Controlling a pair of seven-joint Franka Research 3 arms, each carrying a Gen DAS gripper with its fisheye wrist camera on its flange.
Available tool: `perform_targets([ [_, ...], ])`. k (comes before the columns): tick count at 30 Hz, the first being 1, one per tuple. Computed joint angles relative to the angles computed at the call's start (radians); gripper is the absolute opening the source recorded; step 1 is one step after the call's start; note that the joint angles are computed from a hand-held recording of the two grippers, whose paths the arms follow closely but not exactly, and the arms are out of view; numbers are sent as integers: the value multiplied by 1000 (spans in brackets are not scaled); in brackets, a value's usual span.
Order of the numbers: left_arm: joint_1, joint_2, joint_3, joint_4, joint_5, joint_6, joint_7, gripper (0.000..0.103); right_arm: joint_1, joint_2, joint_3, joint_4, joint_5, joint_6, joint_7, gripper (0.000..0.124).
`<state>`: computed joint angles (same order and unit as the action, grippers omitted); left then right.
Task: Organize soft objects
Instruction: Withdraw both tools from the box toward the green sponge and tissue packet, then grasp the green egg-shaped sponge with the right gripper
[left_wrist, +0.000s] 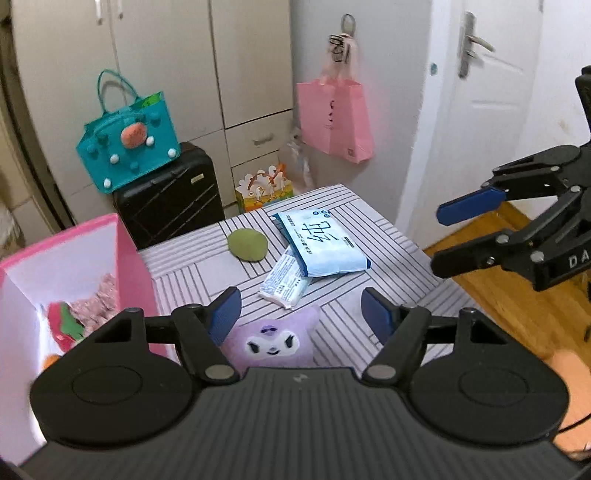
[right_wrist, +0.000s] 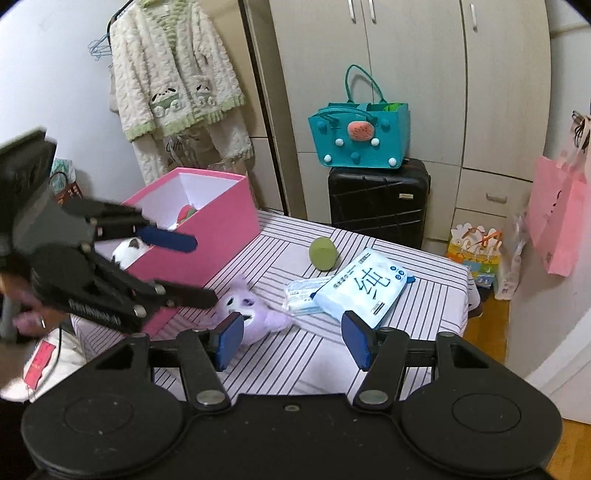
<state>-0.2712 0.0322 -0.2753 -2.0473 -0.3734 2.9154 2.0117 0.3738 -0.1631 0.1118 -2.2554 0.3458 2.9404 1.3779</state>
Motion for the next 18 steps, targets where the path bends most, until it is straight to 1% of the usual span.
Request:
perform_targets([
  [2, 0, 22, -11, 12, -52, 8, 30, 69, 25, 33, -30, 31, 73, -5, -77, 64],
  [3, -2, 34, -12, 16, -36, 19, 14, 68, 33, 53, -41, 53, 114, -11, -122, 64],
  [4, -9, 49, -7, 19, 28, 35, -34, 64, 34, 71, -46, 73, 145, -19, -156, 64],
  [5, -23, 65, 11, 23, 143, 48, -124, 63, 32, 86, -47, 90, 173, -26, -187, 64],
  [6, -48, 84, 44, 31, 294, 60, -246, 62, 28, 106, -49, 114, 209, -41, -228, 64],
  [8, -80, 115, 87, 45, 474, 79, -386, 60, 15, 149, -44, 167, 270, -69, -296, 64],
  [9, -97, 136, 108, 64, 549, 74, -449, 59, 5, 173, -39, 199, 295, -85, -325, 64],
  [11, -116, 170, 137, 94, 648, 69, -546, 55, -17, 224, -28, 263, 319, -120, -360, 64],
  [14, -126, 214, 159, 133, 742, 68, -658, 51, -52, 309, -11, 376, 325, -192, -393, 64],
  [16, -137, 240, 176, 159, 806, 65, -738, 49, -72, 375, -5, 462, 308, -246, -390, 64],
  [17, -129, 250, 167, 166, 817, 66, -752, 49, -81, 403, -1, 498, 300, -272, -392, 64],
  [18, -101, 262, 135, 176, 798, 59, -740, 49, -89, 433, 2, 536, 290, -295, -389, 64],
])
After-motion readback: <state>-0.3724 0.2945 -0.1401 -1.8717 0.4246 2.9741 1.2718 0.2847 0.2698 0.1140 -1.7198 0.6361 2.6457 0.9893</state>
